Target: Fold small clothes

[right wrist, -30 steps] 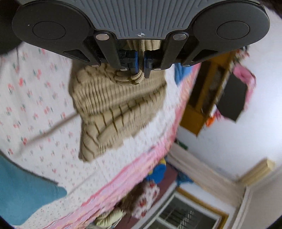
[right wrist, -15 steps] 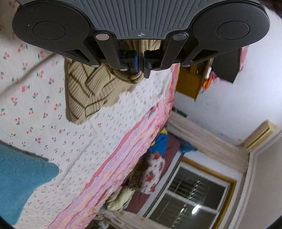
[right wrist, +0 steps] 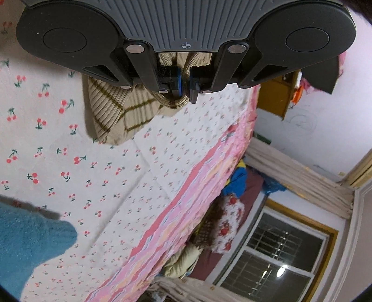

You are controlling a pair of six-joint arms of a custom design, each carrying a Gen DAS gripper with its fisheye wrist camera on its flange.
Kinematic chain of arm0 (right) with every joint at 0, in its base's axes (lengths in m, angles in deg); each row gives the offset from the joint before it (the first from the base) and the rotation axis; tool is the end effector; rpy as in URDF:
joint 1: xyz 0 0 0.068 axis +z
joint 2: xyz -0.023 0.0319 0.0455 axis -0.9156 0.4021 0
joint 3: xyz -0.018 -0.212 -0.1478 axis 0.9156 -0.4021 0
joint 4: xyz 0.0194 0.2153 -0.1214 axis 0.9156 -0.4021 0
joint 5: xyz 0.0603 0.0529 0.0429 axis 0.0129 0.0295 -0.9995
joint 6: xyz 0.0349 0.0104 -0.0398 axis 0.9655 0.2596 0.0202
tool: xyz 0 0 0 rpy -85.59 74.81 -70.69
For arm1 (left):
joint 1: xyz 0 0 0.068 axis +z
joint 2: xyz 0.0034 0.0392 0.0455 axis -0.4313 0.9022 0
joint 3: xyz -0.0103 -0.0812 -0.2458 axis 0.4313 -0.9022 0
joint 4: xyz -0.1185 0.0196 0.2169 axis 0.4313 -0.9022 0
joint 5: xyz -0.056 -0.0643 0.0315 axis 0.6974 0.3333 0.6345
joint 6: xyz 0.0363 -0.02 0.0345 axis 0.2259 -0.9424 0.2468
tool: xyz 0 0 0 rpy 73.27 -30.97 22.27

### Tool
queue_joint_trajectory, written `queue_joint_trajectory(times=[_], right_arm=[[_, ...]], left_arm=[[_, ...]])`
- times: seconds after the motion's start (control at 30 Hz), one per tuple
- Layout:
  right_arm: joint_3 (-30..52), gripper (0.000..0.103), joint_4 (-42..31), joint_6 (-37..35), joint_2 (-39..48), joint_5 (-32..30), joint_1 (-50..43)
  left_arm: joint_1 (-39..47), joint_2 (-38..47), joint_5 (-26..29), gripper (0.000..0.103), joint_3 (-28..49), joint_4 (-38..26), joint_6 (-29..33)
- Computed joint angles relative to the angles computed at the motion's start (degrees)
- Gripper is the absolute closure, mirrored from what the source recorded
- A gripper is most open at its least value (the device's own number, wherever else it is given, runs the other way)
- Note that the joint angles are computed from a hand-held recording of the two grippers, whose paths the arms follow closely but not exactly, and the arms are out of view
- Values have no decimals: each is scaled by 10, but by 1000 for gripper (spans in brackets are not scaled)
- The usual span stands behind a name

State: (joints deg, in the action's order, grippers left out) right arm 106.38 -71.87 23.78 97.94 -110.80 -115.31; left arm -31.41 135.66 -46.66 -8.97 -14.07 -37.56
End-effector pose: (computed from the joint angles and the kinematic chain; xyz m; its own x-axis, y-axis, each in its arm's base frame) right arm 0.1318 -0.1050 0.1623 -0.5580 0.7392 -0.3772 0.1845 0.5536 0.8121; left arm 0.1759 -0.0330 0.1483 -0.6657 -0.5929 -0.4532 -0.0386 0.6338 -0.7725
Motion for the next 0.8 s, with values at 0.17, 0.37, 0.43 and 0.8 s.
queue_joint_trajectory(times=[0.17,0.37,0.43,0.8], right_arm=[[-41,96,120,65,26,13,9],[-30,93,142,21,88,41,18],[-29,92,150,22,97,40,21],[-50,75,97,-26,-6,-4,-42]], left_arm=[[-24,70,-38,90,-34,143,-55],[-87,110,-136,90,-9,113,2],[-91,105,-147,90,-7,110,5],[-84,63,-165,53,-23,129,1]])
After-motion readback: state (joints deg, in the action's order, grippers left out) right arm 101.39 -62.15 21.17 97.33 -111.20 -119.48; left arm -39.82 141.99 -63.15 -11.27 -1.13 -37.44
